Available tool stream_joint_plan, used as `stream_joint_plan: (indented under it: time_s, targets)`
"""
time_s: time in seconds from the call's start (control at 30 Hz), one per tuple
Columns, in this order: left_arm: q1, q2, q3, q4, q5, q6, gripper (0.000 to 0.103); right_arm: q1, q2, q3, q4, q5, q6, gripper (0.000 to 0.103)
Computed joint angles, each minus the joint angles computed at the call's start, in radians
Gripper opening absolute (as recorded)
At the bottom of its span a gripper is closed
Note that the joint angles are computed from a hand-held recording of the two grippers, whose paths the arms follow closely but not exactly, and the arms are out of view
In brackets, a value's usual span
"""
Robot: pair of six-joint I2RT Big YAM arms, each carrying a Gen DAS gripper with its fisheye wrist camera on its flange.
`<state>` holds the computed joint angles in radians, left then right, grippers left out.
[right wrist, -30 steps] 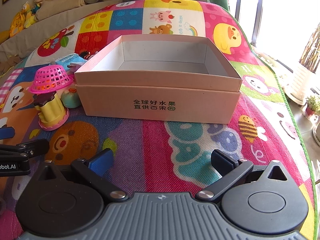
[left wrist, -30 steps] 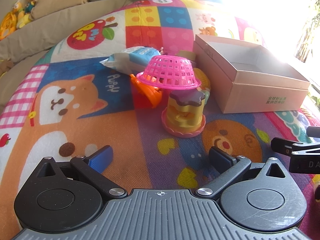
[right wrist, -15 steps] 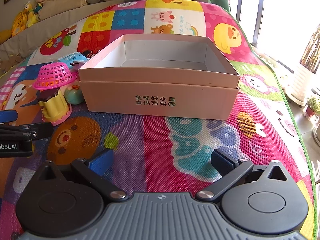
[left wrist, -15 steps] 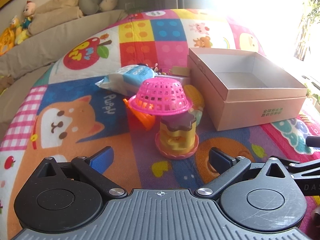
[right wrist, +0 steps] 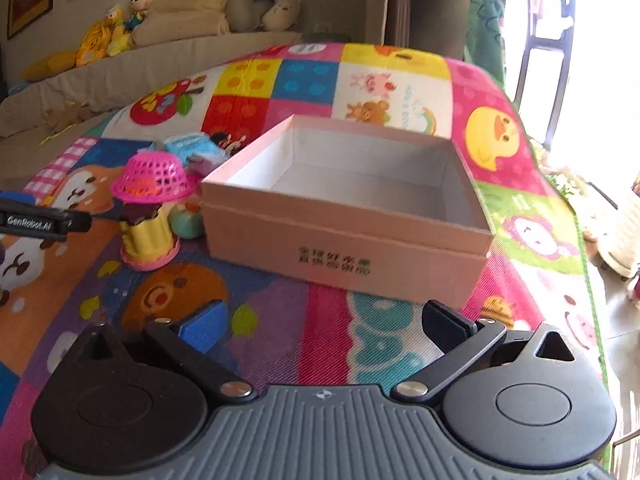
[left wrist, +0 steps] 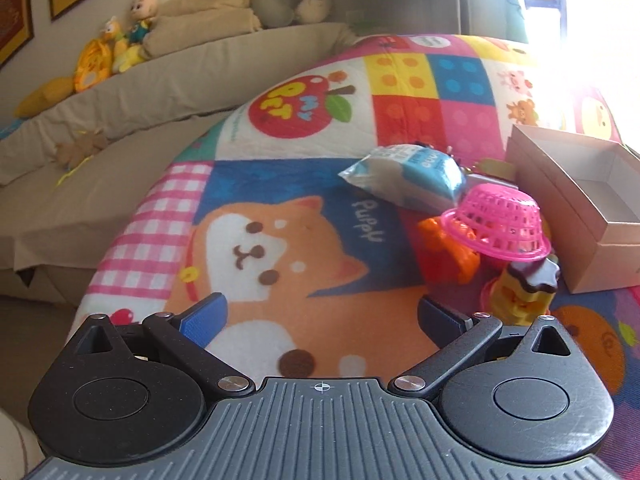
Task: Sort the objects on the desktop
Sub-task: 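Move both tools toward the toys piled beside the pink box, then grasp the pink mesh basket with the left tool while the right grasps the yellow pudding toy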
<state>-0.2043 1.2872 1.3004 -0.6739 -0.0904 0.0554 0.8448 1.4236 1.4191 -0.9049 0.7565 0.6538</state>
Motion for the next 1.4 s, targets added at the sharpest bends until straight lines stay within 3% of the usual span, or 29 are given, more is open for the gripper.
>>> stream_joint_plan:
  time_s: [0.07,0.13,0.2,0.3,0.4,0.63,0.7,0.77,0.87,0.93,1.0,1.1,1.17,1.2,1.3,1.4]
  targets:
    - [0.017,-0.002,0.005,-0.017,0.039,-0.016,0.103,-0.008,-0.018,-0.005,0.011,0.123,0.058,0.103]
    - [0.02,-0.002,0.008,-0.027,0.077,-0.024,0.103,-0.043,-0.02,0.01,-0.021,0.186,0.153,0.103]
    - [0.011,-0.007,0.005,-0.03,0.098,-0.028,0.103,-0.096,-0.004,0.038,-0.074,0.169,0.235,0.103]
    - [0.002,-0.02,0.001,-0.037,0.129,-0.02,0.103,-0.165,0.011,0.044,-0.035,0.075,0.241,0.103]
    - [0.006,-0.038,-0.012,-0.029,0.135,-0.012,0.103,-0.214,0.028,0.041,0.081,-0.119,0.148,0.103]
    - [0.02,-0.046,-0.012,-0.051,0.105,-0.017,0.103,-0.199,0.162,0.159,0.13,-0.074,-0.02,0.103]
    - [0.031,-0.042,-0.008,-0.055,0.08,-0.037,0.103,-0.162,0.151,0.146,0.201,0.008,-0.073,0.103]
    - [0.042,-0.024,0.006,-0.07,0.059,-0.064,0.103,-0.108,0.115,0.107,0.327,0.039,-0.191,0.103]
    - [0.055,-0.005,0.019,-0.08,0.062,-0.089,0.103,-0.043,0.097,0.085,0.386,-0.045,-0.285,0.103]
    - [0.057,-0.005,0.02,-0.081,0.074,-0.103,0.103,-0.015,0.122,0.107,0.363,-0.136,-0.302,0.087]
    - [0.054,-0.012,0.015,-0.076,0.084,-0.106,0.103,-0.009,0.169,0.151,0.319,-0.231,-0.282,0.081]
    - [0.052,-0.025,0.009,-0.064,0.09,-0.097,0.103,-0.008,0.24,0.206,0.29,-0.271,-0.238,0.077]
    - [0.052,-0.026,0.011,-0.063,0.088,-0.094,0.103,-0.018,0.272,0.236,0.261,-0.313,-0.209,0.055]
    - [0.051,-0.024,0.014,-0.064,0.089,-0.094,0.103,-0.026,0.282,0.249,0.236,-0.352,-0.185,0.039]
    - [0.045,-0.01,0.027,-0.067,0.093,-0.088,0.103,-0.031,0.26,0.222,0.229,-0.372,-0.154,0.039]
    - [0.037,0.011,0.043,-0.069,0.119,-0.089,0.103,-0.022,0.2,0.157,0.215,-0.34,-0.147,0.038]
